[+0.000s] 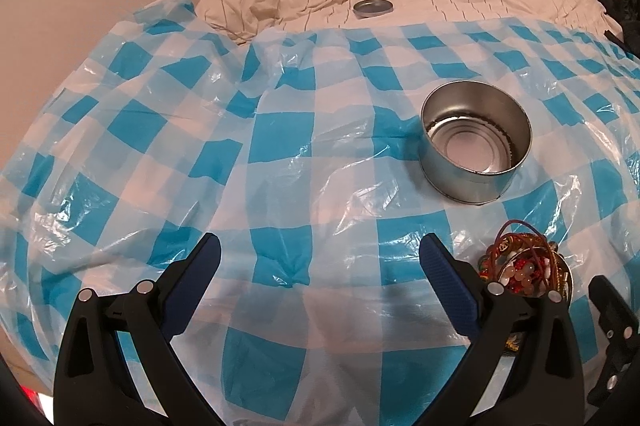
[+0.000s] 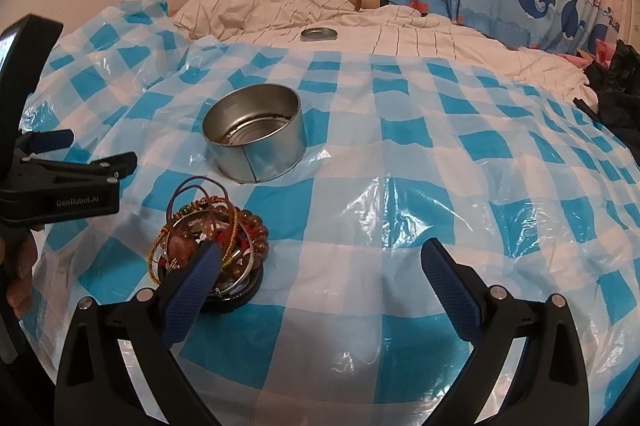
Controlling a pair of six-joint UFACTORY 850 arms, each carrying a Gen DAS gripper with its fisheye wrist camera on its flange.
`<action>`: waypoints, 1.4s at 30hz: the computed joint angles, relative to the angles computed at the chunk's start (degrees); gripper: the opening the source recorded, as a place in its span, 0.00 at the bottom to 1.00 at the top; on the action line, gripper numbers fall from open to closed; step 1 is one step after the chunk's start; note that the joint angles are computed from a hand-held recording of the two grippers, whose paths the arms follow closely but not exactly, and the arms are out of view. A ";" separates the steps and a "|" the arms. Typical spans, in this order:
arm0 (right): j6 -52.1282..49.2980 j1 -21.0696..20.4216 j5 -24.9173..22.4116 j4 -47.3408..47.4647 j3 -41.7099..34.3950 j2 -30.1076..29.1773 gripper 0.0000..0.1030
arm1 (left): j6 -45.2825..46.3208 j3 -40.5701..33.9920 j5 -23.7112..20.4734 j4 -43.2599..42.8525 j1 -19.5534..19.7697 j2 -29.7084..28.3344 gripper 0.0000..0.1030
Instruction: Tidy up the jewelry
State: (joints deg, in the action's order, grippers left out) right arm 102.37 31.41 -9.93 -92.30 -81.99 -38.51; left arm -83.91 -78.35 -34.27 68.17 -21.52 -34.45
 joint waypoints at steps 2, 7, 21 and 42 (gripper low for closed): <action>-2.28 0.11 0.07 2.05 -0.40 -0.26 0.93 | 0.17 -0.16 -0.73 0.08 -0.13 -0.10 0.93; -2.03 0.23 0.14 1.80 -0.42 -0.31 0.93 | 0.65 -0.13 0.17 -0.33 0.02 0.04 0.93; -1.78 0.41 0.52 1.37 -0.46 -0.11 0.93 | 4.12 0.04 6.29 -5.59 1.02 0.11 0.93; 7.01 0.25 3.79 -9.26 -0.09 0.56 0.93 | 5.27 2.06 11.65 -12.31 4.47 1.96 0.93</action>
State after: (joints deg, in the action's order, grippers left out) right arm 109.39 31.66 -6.14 -101.55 -82.07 -37.95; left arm -78.64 -76.29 -22.62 55.86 -17.04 -32.50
